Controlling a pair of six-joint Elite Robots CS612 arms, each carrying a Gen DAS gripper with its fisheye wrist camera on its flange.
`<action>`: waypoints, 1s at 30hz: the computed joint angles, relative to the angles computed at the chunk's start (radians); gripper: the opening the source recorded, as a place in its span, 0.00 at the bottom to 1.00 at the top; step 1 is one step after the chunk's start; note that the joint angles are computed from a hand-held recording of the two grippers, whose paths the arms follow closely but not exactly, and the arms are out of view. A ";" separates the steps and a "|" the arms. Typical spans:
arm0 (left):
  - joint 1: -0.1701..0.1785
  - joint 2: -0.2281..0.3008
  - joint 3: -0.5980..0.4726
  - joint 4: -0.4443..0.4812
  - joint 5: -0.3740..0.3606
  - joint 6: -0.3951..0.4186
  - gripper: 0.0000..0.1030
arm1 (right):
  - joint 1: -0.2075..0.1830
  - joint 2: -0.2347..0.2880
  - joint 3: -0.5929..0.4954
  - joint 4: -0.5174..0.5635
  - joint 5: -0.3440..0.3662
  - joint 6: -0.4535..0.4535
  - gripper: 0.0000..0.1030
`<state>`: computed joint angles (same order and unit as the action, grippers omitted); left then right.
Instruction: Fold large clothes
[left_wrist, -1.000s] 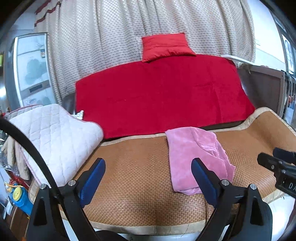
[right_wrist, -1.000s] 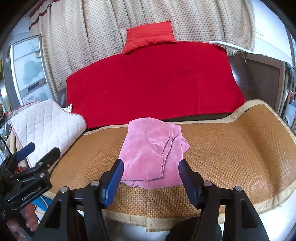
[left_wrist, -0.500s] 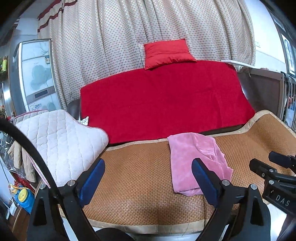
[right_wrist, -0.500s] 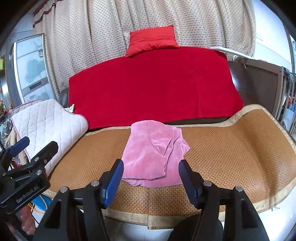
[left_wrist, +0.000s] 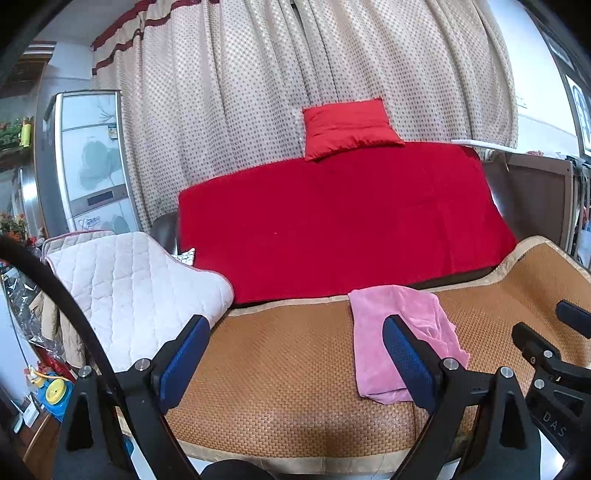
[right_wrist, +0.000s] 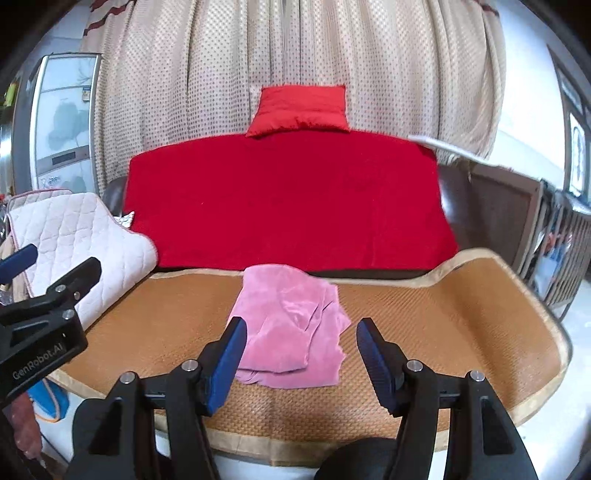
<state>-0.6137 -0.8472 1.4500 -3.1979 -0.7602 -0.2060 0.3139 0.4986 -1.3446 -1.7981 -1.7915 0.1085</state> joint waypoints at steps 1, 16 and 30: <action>0.001 -0.002 0.001 0.001 -0.002 -0.005 0.92 | 0.001 0.000 0.000 -0.006 -0.009 -0.004 0.64; -0.010 -0.011 0.015 -0.019 0.018 0.006 0.92 | 0.007 0.001 -0.008 -0.019 -0.029 -0.009 0.64; -0.012 -0.016 0.023 -0.029 0.027 -0.005 0.92 | 0.012 0.002 -0.011 -0.017 -0.036 -0.017 0.64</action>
